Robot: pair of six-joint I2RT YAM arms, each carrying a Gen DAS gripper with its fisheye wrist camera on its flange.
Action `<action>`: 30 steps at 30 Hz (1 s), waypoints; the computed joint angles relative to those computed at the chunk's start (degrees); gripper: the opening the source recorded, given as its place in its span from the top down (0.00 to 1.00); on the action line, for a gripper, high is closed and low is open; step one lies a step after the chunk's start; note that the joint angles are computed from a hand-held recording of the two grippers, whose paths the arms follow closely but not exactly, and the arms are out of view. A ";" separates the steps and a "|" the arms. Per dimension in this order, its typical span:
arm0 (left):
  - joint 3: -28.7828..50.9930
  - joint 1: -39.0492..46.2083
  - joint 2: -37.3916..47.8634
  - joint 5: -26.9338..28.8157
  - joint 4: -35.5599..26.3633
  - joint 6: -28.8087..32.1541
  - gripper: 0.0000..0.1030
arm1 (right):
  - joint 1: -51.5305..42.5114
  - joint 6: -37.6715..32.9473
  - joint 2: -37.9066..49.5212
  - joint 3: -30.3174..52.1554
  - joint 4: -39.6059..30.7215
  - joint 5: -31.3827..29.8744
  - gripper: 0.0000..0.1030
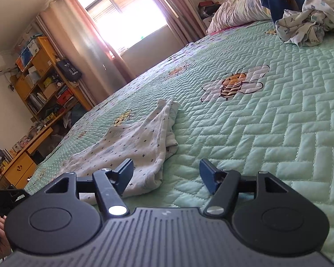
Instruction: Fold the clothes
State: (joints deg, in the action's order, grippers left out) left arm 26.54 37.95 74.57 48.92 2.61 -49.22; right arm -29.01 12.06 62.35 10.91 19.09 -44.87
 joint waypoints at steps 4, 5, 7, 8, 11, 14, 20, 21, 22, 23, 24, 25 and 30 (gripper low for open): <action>0.73 -0.59 -3.46 -2.18 -3.47 2.82 0.89 | 3.19 2.24 -8.18 1.92 -7.60 -0.19 0.35; 0.88 -0.60 -4.03 -2.41 -4.09 3.58 0.89 | 6.50 2.26 -11.21 3.10 -10.05 1.07 0.35; 1.38 -0.30 -4.50 -2.15 -4.90 4.41 0.89 | 17.34 0.37 -14.51 7.36 -15.73 9.47 0.33; 1.68 0.21 -4.31 -1.79 -5.34 4.84 0.89 | 23.70 -0.78 -14.24 10.36 -18.48 15.13 0.32; 2.13 2.74 -3.06 0.96 -6.11 5.12 0.89 | 37.99 -1.44 -10.15 17.40 -21.94 27.97 0.32; 3.19 4.30 -0.93 4.16 -6.15 5.26 0.89 | 48.12 -1.83 -10.13 18.22 -22.88 39.33 0.32; 5.44 3.71 0.10 5.29 -7.73 5.82 0.89 | 77.76 -7.01 -14.18 9.79 -20.67 66.23 0.32; 5.76 3.95 0.40 5.60 -8.16 6.10 0.89 | 82.20 -9.00 -11.41 9.86 -17.80 70.87 0.32; 6.16 4.13 0.90 5.93 -8.53 6.37 0.89 | 85.55 -11.12 -8.16 10.35 -14.69 74.47 0.32; 7.17 3.78 2.78 6.25 -7.94 6.24 0.89 | 88.54 -13.49 -4.79 11.00 -11.58 77.73 0.32; 8.09 3.75 4.09 7.22 -8.67 7.02 0.89 | 89.13 -15.32 -1.67 11.86 -8.84 77.77 0.31; 9.72 3.54 6.15 8.11 -9.59 8.04 0.89 | 88.86 -16.86 1.72 13.03 -6.48 76.98 0.31; 18.08 6.02 14.48 12.41 -23.64 24.27 0.81 | 90.04 -27.58 14.76 19.92 -2.23 77.95 0.31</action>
State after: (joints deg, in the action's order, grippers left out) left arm 44.62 43.97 89.05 61.33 -21.03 -24.95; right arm 61.03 -15.52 77.11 30.84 16.87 33.08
